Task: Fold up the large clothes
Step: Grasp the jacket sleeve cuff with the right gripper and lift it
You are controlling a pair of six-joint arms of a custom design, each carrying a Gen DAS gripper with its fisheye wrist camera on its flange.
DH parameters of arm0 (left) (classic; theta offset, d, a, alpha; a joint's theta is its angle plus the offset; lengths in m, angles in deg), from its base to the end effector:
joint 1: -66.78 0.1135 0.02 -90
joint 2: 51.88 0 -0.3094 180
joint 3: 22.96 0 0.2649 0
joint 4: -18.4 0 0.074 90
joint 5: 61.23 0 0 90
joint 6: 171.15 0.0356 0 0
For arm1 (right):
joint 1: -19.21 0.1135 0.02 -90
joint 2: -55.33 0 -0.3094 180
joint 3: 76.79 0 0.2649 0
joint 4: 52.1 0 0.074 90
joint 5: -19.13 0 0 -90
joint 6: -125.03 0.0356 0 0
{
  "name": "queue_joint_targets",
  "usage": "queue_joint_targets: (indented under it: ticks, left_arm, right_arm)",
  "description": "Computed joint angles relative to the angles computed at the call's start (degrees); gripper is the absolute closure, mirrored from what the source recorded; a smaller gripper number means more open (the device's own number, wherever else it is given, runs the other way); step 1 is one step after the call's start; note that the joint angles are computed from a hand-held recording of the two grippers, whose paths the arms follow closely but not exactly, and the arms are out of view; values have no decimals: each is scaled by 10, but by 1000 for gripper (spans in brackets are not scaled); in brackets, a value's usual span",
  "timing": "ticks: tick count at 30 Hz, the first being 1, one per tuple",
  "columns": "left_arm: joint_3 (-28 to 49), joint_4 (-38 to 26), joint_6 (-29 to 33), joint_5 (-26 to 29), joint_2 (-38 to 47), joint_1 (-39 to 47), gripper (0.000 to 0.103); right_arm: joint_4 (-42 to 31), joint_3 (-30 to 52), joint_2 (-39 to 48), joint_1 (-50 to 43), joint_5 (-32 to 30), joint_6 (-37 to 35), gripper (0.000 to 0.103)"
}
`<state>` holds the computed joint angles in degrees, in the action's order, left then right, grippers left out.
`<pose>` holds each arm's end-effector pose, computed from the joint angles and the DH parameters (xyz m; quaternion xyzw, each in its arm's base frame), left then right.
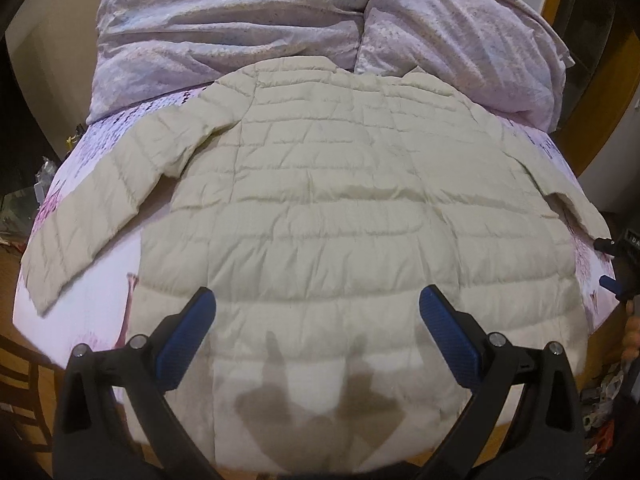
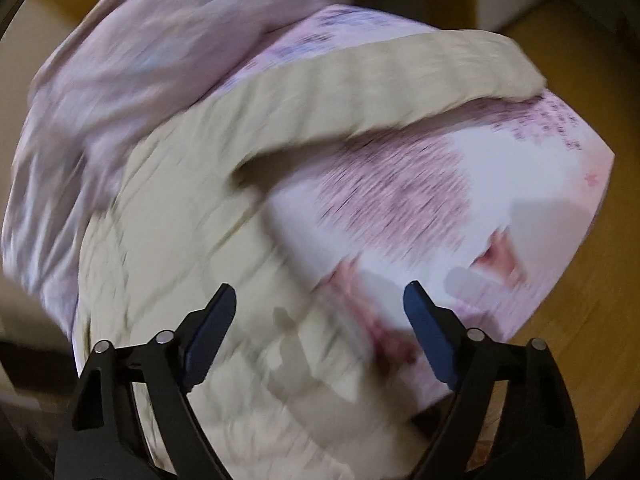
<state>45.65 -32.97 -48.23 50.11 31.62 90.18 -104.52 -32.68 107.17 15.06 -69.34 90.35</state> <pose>0.2659 0.1009 0.2547 0.1178 0.9552 -0.0644 0.2637 0.1454 -0.0115 0.2261 0.4822 0.8373 0.0996 0.2379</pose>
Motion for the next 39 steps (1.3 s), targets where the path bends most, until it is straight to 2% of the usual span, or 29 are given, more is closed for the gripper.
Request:
queue_joint_targets:
  ticks: [7, 10, 12, 16, 21, 25, 30, 31, 36, 39]
  left_arm:
    - [37, 19, -26, -30, 46, -50, 2]
    - [48, 25, -33, -43, 60, -68, 2]
    - [54, 29, -37, -49, 67, -76, 2]
    - [64, 36, -44, -60, 81, -91, 2]
    - [77, 41, -48, -72, 98, -99, 2]
    - [86, 42, -49, -76, 112, -96, 2]
    - [97, 41, -55, -78, 127, -92, 2]
    - [99, 41, -56, -77, 130, -91, 2]
    - [113, 33, -57, -66, 147, -80, 2]
    - [125, 26, -61, -58, 160, -73, 2]
  right_arm:
    - [72, -8, 87, -329, -103, -155, 39]
    - [97, 0, 132, -443, -156, -172, 42]
    - [107, 10, 153, -484, -160, -180, 43]
    - [119, 26, 185, -505, -148, -168, 43]
    - [146, 33, 228, -515, -145, -151, 52]
    - [165, 31, 235, -507, -118, -143, 61]
    - [185, 33, 250, -489, -97, -147, 91]
    - [192, 32, 247, -483, -92, -146, 93]
    - [191, 62, 219, -389, 6, -189, 96]
    - [196, 91, 216, -323, 34, -205, 97]
